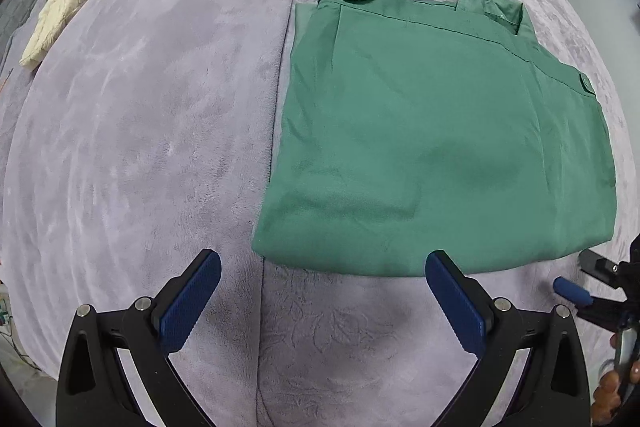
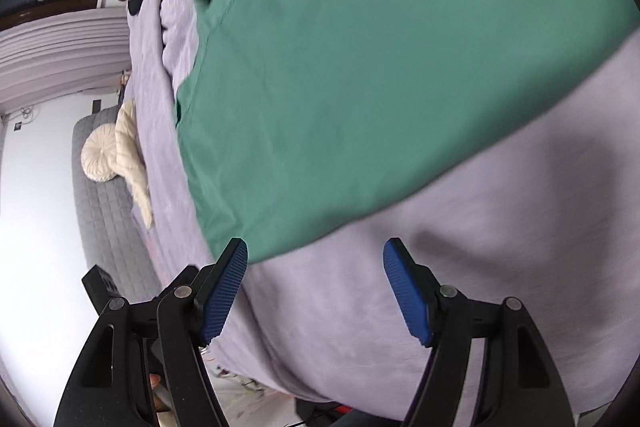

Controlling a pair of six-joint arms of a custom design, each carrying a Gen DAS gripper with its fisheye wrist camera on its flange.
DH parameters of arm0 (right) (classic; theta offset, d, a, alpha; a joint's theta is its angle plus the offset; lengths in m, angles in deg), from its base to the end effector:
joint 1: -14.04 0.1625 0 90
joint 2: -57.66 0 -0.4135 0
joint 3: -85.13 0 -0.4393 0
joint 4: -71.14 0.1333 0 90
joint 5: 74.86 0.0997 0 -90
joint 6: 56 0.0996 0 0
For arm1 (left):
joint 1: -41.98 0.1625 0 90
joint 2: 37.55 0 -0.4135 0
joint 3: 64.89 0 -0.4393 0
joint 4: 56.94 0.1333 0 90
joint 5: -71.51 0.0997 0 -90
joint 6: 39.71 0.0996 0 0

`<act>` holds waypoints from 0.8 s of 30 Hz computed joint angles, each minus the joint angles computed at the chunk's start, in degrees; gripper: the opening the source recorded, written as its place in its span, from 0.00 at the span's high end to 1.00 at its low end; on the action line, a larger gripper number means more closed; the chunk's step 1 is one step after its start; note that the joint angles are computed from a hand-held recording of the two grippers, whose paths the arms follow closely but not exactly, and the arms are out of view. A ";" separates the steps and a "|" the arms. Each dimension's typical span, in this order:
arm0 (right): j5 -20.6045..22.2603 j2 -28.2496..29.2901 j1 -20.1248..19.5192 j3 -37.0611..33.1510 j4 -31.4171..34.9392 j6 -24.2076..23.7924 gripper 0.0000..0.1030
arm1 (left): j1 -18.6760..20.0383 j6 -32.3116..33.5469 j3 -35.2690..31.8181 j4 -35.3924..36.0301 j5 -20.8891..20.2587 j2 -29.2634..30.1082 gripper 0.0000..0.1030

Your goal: Fold small clothes

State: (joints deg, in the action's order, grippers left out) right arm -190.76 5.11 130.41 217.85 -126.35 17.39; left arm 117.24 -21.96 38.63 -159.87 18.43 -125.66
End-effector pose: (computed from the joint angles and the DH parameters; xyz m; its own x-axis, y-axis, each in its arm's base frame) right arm 0.2831 -0.3688 0.0241 -0.6340 0.6999 -0.3289 0.7448 0.4383 -0.5031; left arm 0.0511 -0.5649 0.3752 -0.6526 0.5122 -0.5584 0.4758 0.8505 0.2242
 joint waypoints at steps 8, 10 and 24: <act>9.47 16.71 -5.25 -11.57 -14.15 -3.75 0.28 | 5.25 -2.68 -7.04 2.96 -5.26 5.16 0.00; 9.12 19.33 -5.80 -14.10 -15.96 -3.13 0.26 | 7.20 -4.51 -10.09 5.19 -8.61 6.94 0.00; 10.60 16.29 -5.13 -14.63 -24.38 -11.45 0.92 | 14.71 -6.95 -28.40 18.73 -34.33 22.05 0.00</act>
